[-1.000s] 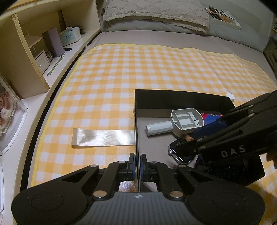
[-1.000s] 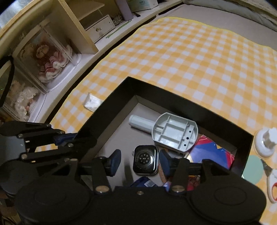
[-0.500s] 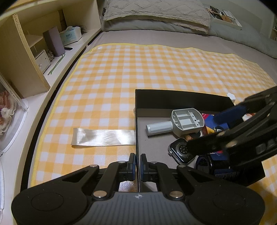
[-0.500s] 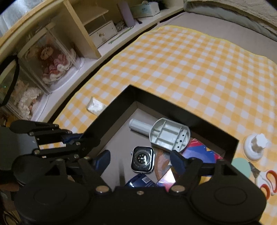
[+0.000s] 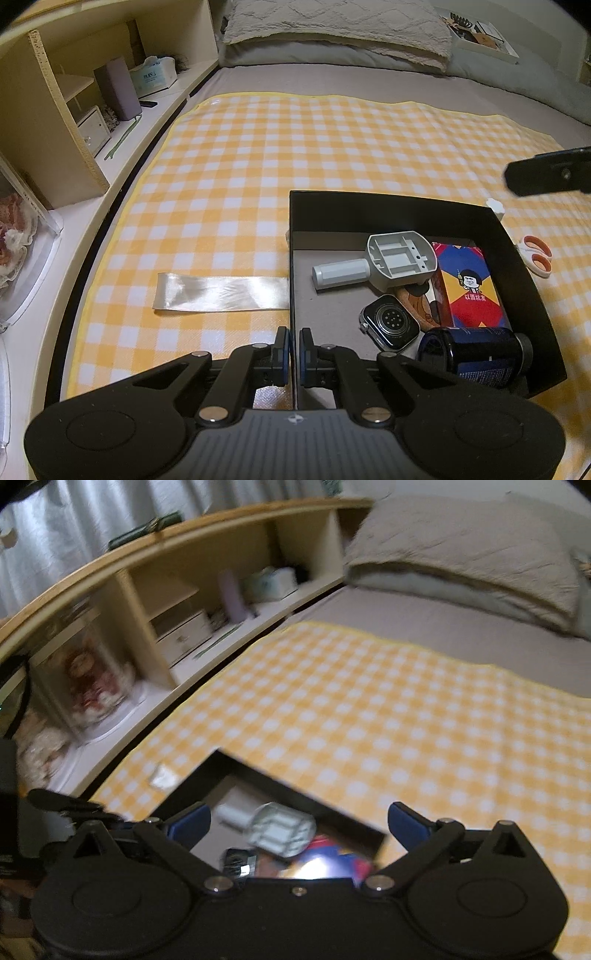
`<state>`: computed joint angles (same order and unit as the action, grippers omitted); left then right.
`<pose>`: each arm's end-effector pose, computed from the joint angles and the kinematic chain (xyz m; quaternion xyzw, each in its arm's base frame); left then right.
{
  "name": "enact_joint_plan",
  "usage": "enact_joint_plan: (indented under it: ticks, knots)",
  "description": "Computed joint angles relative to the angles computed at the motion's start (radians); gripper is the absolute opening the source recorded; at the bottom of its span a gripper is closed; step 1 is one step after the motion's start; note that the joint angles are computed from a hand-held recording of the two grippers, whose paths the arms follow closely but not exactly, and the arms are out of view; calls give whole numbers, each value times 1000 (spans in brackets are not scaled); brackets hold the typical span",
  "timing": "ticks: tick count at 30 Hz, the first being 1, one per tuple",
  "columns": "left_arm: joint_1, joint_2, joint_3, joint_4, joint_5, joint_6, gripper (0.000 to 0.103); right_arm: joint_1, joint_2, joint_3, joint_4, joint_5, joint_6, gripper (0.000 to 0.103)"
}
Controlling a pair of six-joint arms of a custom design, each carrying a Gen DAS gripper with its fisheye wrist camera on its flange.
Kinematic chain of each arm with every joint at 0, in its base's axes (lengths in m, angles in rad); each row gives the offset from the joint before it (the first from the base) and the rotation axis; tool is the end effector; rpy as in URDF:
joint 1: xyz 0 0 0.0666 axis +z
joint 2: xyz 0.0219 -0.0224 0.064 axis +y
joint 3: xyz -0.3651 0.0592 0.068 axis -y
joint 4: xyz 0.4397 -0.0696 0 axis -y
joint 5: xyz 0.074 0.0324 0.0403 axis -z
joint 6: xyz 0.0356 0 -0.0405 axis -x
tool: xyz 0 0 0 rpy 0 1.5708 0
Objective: Organize rigid objects
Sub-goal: 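Open the right tool to release the watch and withdraw, then grasp the red-and-white scissors by the handles with the right tool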
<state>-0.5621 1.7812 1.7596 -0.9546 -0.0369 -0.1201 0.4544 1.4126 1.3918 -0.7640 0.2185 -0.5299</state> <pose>0.5636 -0.3539 0.3731 0.3147 0.9027 -0.0470 0.2896 0.4959 0.2332 0.4157 0.0764 0.9160 0.0911 0.3831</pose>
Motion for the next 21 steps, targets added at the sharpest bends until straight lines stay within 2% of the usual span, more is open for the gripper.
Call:
enact_joint_plan:
  ticks: [7,12,17,19,21]
  knots:
    - [1,0,1,-1,-1,0,5,-46,-64,-74,-36,102,-11,103]
    - [0,0,1,-1,0,0,5,-74,-106,-130,-60,133,-21,103]
    - [1,1,3,-2,0,1,5,-101,-112,-161,-119,132,-29,103]
    - [0,1,3,-2,0,1,5,-109,-111,-175,-139,141,-16,103]
    - [0,0,3,-2,1,1,5,-117,-111,-191,-152,141,41,103]
